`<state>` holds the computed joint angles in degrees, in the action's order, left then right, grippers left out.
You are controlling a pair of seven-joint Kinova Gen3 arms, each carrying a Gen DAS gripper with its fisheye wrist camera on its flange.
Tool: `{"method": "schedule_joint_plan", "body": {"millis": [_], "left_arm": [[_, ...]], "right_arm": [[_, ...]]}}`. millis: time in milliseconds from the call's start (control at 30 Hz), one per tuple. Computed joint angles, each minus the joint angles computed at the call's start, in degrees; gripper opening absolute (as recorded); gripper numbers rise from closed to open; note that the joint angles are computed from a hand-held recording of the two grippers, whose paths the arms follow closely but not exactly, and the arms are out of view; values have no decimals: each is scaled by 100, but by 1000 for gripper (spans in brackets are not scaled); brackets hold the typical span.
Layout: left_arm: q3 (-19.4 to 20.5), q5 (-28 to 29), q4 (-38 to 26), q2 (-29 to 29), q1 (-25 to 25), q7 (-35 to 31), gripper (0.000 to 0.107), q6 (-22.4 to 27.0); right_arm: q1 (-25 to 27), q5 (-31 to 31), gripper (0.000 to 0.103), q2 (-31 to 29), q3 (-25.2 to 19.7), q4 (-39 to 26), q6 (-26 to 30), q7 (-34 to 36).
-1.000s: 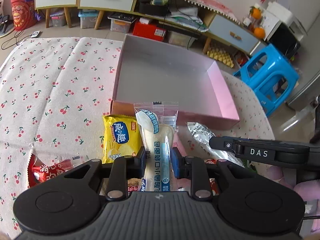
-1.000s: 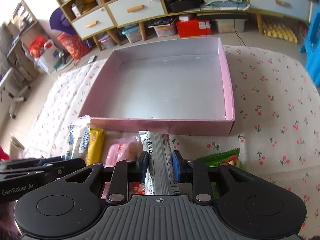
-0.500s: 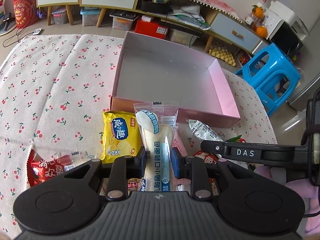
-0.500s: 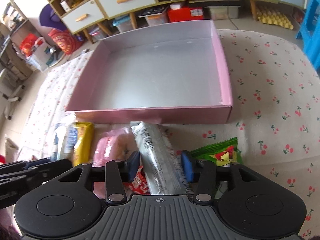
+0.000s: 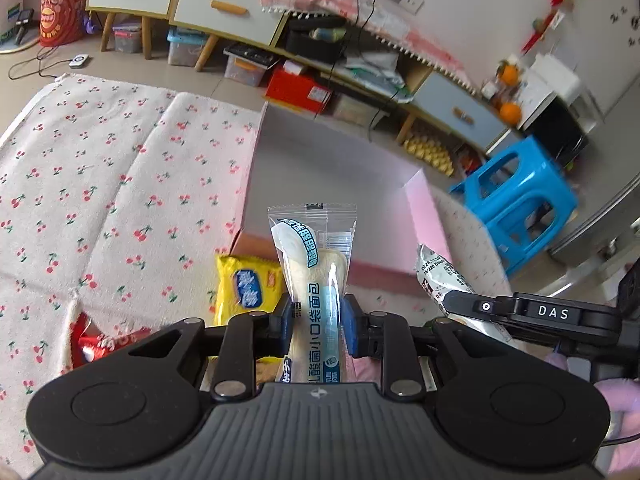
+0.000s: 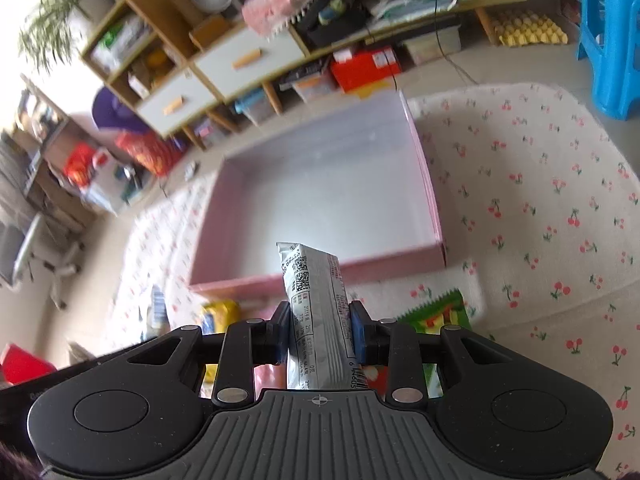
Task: Organize snacks
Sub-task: 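Carry both bags into the pink box and open both tools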
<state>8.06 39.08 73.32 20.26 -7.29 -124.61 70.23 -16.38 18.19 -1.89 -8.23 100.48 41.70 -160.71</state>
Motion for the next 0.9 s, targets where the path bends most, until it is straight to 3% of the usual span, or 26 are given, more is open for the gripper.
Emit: {"method": "schedule_joint_plan", "body": {"millis": [133, 333, 667, 900], "left_arm": [[85, 268, -380, 238, -53, 85, 23, -37], [291, 178, -844, 686, 172, -64, 23, -428], [517, -164, -523, 932, 500, -815, 23, -1405], [341, -901, -501, 902, 897, -425, 22, -1752]], "right_arm": [[-6, 285, 30, 179, 39, -240, 66, -155], [12, 897, 30, 472, 272, -295, -528, -488], [-146, 1734, 30, 950, 781, -69, -1156, -976], [-301, 1837, 30, 1216, 955, -171, -970, -1048]]}}
